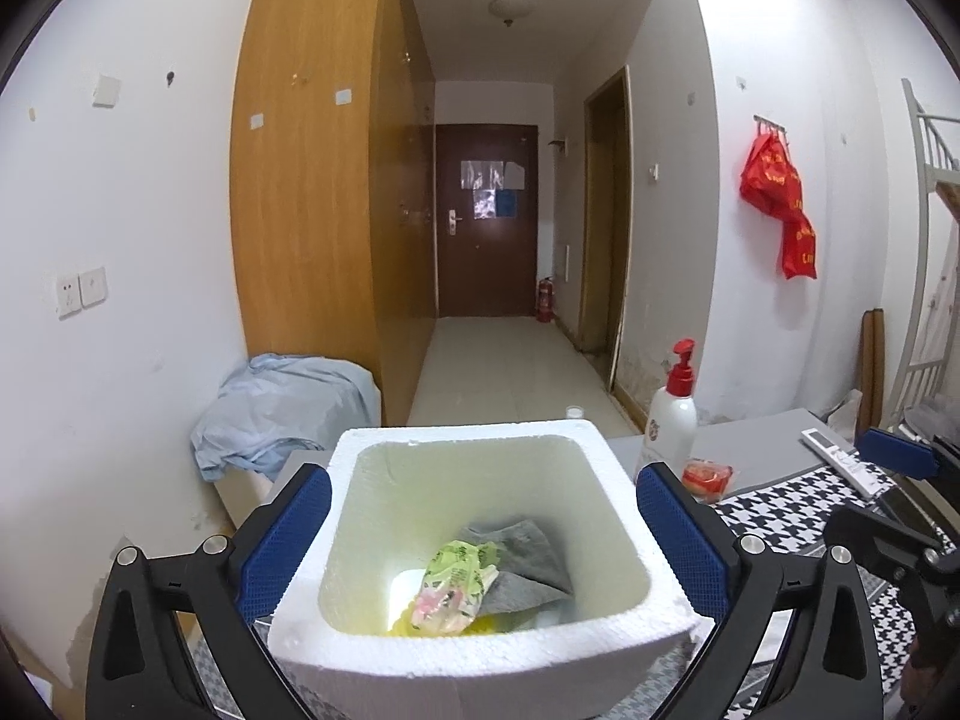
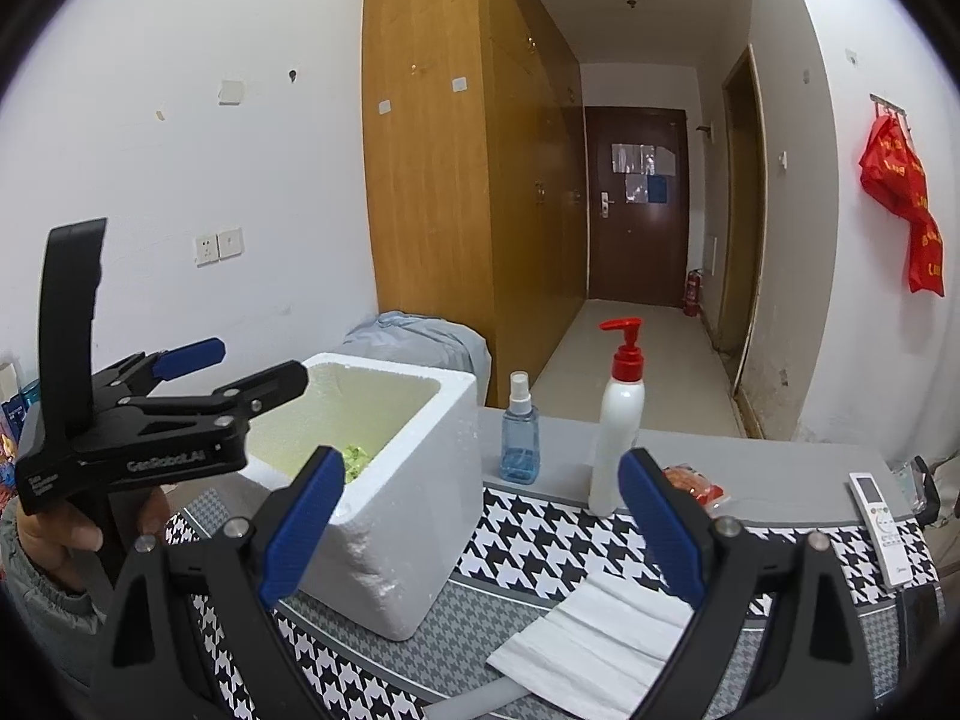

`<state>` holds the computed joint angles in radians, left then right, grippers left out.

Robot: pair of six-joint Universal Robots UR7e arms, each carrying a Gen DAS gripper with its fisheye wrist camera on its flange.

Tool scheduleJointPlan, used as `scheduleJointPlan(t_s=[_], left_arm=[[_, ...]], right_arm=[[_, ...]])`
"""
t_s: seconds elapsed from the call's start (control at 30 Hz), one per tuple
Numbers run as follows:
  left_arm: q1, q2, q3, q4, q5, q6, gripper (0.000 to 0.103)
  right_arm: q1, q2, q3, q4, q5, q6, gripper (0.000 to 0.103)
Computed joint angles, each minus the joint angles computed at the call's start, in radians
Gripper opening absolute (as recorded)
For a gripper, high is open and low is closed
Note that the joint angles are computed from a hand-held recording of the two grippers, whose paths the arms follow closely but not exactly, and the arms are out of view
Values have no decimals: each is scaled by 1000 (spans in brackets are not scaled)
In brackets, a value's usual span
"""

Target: Organize soft objects

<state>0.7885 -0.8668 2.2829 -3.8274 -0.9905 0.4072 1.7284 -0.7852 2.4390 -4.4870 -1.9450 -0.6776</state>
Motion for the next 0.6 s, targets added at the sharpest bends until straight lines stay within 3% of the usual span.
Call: scheduleJointPlan(t_s=[0.6], left_arm=[[-89, -32, 104, -77, 34, -1, 102]], right_arm=[[11, -8, 66, -96, -7, -7, 95]])
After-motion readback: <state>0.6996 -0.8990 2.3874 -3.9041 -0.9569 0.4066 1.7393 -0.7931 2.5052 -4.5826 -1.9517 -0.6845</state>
